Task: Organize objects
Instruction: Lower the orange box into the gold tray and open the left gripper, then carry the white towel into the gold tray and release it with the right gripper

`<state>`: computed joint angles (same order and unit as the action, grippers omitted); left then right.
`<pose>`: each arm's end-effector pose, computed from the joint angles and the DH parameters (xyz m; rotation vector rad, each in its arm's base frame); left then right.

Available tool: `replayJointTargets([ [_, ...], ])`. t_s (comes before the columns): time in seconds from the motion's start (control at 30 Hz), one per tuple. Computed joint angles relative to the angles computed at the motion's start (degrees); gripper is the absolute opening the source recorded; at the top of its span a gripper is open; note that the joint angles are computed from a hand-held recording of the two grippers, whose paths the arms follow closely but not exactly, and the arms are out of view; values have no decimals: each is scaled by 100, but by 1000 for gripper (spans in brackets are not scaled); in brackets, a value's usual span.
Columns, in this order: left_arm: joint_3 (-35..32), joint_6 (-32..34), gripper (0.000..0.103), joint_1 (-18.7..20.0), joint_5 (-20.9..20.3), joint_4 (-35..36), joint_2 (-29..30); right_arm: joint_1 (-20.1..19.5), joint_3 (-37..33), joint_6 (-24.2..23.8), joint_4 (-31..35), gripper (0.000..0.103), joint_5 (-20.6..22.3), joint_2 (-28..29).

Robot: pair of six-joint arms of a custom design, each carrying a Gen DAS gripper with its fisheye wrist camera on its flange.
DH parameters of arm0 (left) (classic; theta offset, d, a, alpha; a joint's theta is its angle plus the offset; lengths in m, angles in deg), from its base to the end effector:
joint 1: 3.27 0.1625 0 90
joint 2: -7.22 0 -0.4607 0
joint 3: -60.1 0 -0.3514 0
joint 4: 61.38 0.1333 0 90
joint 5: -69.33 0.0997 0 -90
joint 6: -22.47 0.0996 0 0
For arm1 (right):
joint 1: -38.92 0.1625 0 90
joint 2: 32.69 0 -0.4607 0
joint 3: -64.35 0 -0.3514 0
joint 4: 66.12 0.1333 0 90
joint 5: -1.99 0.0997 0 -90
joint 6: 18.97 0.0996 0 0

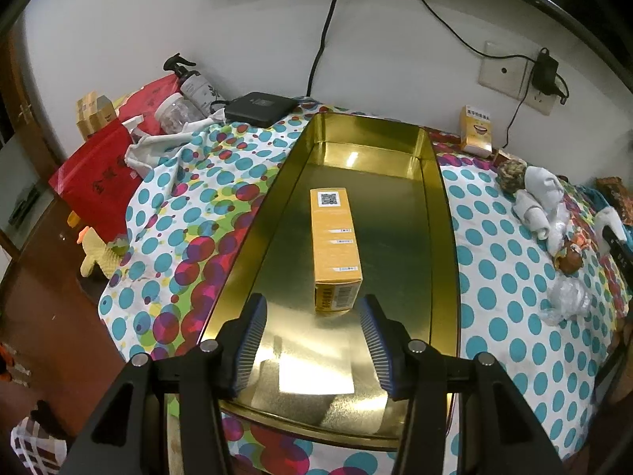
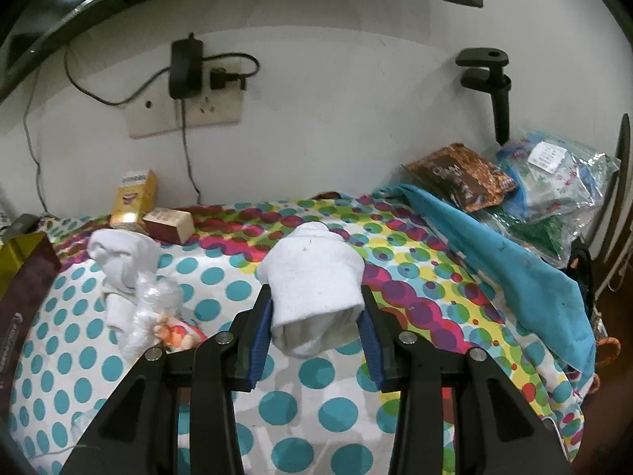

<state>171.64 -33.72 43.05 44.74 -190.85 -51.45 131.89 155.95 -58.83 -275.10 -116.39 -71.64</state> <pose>-0.2104 -0.5444 0.2124 -0.0711 2.0989 -0.8708 0.1217 -0.6864 0.2289 0.4415 -2.0715 1.1283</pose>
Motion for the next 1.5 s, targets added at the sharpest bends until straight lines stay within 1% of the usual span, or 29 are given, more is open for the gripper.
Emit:
replayJointTargets([
  [0.07, 2, -15, 50, -1, -17, 40, -9, -27, 141, -62, -95, 38, 289, -71],
  [0.1, 8, -48, 50, -7, 2, 76, -16, -20, 157, -79, -105, 38, 320, -76],
  [0.17, 10, -122, 50, -9, 18, 168, -38, -5, 226, 160, 261, 38, 430, -187],
  [0.3, 30, -237, 50, -5, -3, 258, -82, 178, 437, 306, 462, 38, 771, -332],
  [0.4, 42, -411, 50, -34, 15, 439, -129, 392, 549, 398, 1008, 39, 1188, -482],
  [0.53, 88, -717, 50, -116, 42, 742, -245, 710, 471, 744, 2202, 39, 1701, -532],
  [0.6, 57, -952, 50, -181, 84, 1143, -319, 849, 387, 778, 2472, 40, 1763, -440],
  [0.73, 27, -1335, 50, -311, 141, 1742, -480, 1172, 99, 695, 3063, 40, 1681, -151],
  [0.87, 26, -1753, 51, -472, 233, 2347, -664, 1436, -283, 569, 3591, 41, 1344, 182],
  [0.97, 79, -1858, 51, -575, 212, 2472, -786, 1584, -493, 448, 3829, 41, 1077, 396],
  [1.0, 113, -1856, 51, -603, 213, 2442, -823, 1632, -594, 404, 3900, 41, 967, 495],
  [1.07, 159, -1946, 58, -676, 233, 2506, -888, 1701, -785, 370, 4101, 41, 796, 626],
  [1.17, 201, -2087, 59, -756, 294, 2640, -946, 1763, -1137, 448, 4429, 41, 548, 875],
  [1.2, 235, -2015, 59, -769, 284, 2537, -959, 1774, -1252, 457, 4538, 41, 473, 949],
  [1.33, 359, -1826, 59, -804, 201, 2183, -1003, 1838, -1546, 283, 4591, 41, 121, 1259],
  [1.37, 394, -1744, 59, -807, 187, 2066, -1005, 1842, -1601, 281, 4625, 41, 79, 1307],
  [1.5, 425, -1702, 59, -791, 122, 1993, -1008, 1850, -1763, 319, 4749, 41, -79, 1464],
])
